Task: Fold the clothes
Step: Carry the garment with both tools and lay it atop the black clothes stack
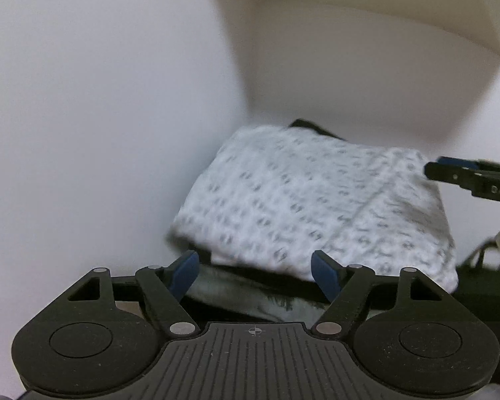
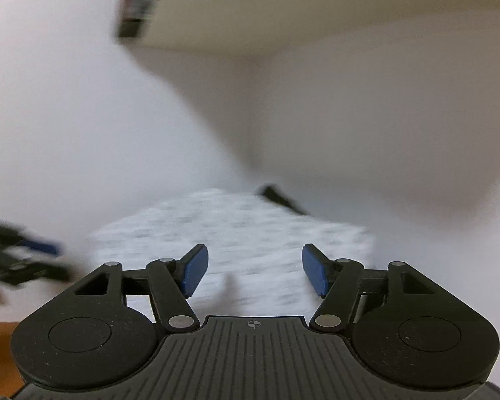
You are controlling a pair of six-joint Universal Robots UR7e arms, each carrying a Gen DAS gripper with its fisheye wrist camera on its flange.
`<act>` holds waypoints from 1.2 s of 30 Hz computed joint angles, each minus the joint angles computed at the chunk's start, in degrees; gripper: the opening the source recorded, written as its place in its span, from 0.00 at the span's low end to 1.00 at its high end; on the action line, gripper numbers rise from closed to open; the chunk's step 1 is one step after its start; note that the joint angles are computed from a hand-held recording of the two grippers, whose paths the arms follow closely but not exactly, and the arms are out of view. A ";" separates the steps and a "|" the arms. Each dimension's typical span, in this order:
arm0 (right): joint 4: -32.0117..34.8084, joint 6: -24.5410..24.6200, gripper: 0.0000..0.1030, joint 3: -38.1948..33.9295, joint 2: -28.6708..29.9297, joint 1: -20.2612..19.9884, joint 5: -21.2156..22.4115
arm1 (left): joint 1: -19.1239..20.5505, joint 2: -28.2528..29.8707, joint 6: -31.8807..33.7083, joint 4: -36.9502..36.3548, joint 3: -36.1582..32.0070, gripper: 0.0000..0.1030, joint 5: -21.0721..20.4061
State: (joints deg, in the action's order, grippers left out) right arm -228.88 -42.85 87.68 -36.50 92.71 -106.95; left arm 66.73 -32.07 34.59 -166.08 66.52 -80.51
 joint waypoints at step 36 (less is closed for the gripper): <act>-4.25 -17.34 0.08 -10.08 3.49 -3.05 10.99 | 4.37 6.75 -15.85 -4.56 -9.05 0.17 -18.19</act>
State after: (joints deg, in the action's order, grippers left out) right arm -233.13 -60.19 77.60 -33.01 89.66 -95.96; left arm 71.10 -25.32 18.74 -170.63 57.47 -98.71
